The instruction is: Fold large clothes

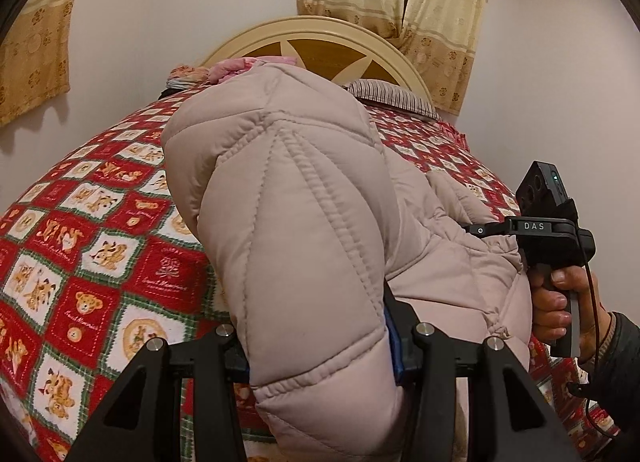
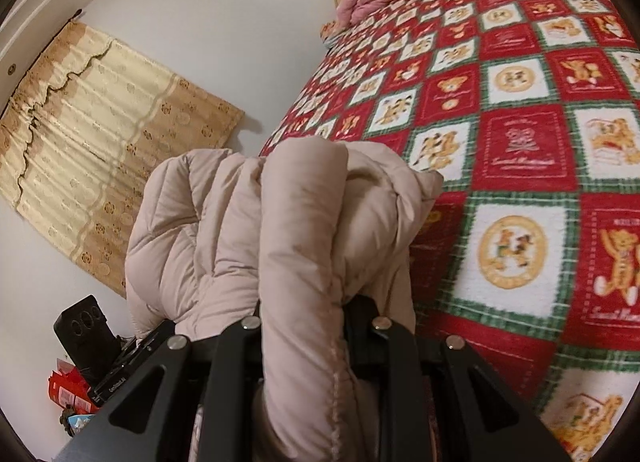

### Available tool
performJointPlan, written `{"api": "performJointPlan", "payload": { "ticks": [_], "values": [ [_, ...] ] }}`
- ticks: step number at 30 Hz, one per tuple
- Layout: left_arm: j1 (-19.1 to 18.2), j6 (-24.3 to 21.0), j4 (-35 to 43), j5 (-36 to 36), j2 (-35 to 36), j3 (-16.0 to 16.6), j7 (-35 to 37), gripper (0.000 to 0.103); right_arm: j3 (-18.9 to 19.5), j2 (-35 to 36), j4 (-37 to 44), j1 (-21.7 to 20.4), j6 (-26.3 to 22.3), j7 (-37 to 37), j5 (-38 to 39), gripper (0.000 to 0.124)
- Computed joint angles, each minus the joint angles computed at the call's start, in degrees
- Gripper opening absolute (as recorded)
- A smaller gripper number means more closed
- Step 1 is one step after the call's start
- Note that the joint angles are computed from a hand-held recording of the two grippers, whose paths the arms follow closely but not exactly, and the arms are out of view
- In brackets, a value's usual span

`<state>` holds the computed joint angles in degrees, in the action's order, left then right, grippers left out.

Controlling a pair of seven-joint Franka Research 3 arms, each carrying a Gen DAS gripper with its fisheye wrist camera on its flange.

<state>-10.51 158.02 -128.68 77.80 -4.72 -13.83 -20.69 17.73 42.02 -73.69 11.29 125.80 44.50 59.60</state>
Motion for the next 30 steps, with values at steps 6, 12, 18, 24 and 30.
{"api": "performJointPlan", "payload": {
  "ticks": [6,12,18,24,30],
  "values": [
    [0.6,0.6,-1.7,0.5,-0.7,0.3,-0.4,0.051,-0.1,-0.1,0.3,1.0,0.4,0.6,-1.0,0.023],
    [-0.3,-3.9,-2.3,-4.3,-0.6,-0.5,3.6,0.063,-0.1,-0.3,0.2,1.7,0.8,1.2,-2.0,0.024],
    [-0.2,-4.1,-4.4,-7.3,-2.0,-0.4,4.4,0.070,-0.3,-0.2,0.5,2.6,1.0,1.6,-3.5,0.024],
    [-0.9,-10.2,-5.0,-11.6,-3.5,-2.0,7.6,0.078,-0.5,0.3,1.2,3.7,1.9,2.6,-5.3,0.024],
    [-3.3,-24.2,-2.3,-12.1,-2.5,-4.4,12.4,0.079,-0.6,0.6,1.3,4.6,3.3,3.3,-6.9,0.025]
  ]
}}
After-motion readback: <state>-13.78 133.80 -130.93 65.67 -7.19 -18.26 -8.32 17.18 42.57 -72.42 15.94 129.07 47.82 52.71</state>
